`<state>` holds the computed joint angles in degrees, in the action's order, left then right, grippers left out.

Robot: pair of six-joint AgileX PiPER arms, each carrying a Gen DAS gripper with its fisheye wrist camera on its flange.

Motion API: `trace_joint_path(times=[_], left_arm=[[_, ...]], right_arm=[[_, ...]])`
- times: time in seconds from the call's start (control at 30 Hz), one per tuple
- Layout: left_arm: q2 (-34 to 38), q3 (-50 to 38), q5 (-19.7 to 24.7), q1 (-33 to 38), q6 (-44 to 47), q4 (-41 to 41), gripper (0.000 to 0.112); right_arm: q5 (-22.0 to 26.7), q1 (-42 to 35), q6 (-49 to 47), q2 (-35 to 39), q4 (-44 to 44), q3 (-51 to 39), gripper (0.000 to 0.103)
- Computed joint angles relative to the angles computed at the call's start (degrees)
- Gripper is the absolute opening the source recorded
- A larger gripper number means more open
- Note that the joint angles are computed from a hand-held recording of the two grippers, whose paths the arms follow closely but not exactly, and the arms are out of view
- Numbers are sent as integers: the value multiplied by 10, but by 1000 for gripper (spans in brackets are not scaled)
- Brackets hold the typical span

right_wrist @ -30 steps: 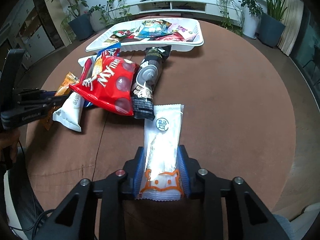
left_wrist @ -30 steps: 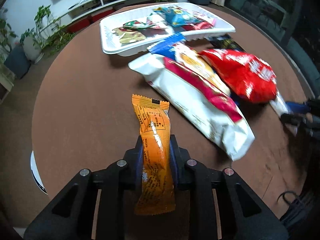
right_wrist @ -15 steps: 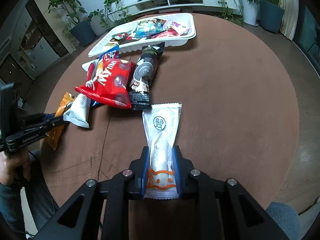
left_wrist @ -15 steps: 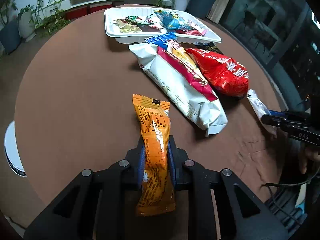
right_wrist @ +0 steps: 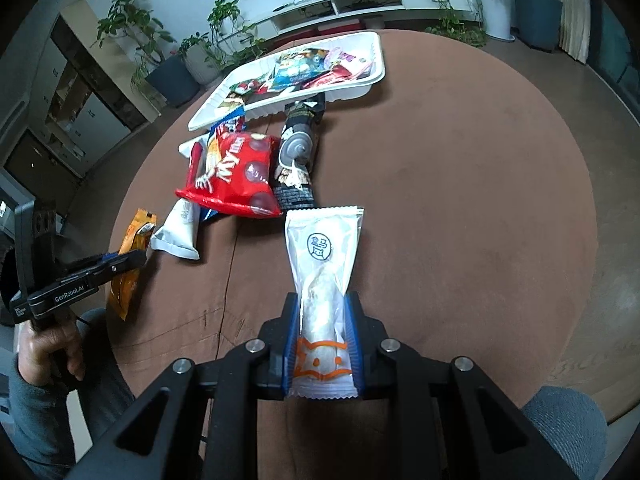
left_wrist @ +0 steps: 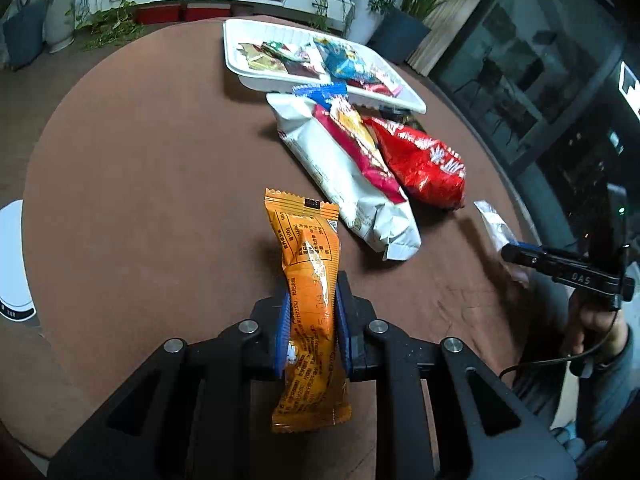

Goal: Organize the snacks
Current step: 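Lift the orange bar with the left gripper while the right lifts the white bar, then lower both bars into the white tray and open both grippers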

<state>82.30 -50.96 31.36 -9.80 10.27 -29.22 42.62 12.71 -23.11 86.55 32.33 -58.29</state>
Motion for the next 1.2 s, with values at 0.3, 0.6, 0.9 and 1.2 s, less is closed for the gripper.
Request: trace_joint_path(times=[0.3,0.6,0.9,1.2], left_arm=[[-14,-26,49,79,131,-154,18],[42,-144,107,148,147,-187,18],[154,-338,173,180,99,-169,18],[329,-645,285,172,-2,-102,18]], right_arm=[[44,-66,-46,-4,63,-24,24],[83,-162,-64,53,111,-118,24],[108,-174,-13,170,109,-298,24],[173,-113,97,316,56,-594,24]])
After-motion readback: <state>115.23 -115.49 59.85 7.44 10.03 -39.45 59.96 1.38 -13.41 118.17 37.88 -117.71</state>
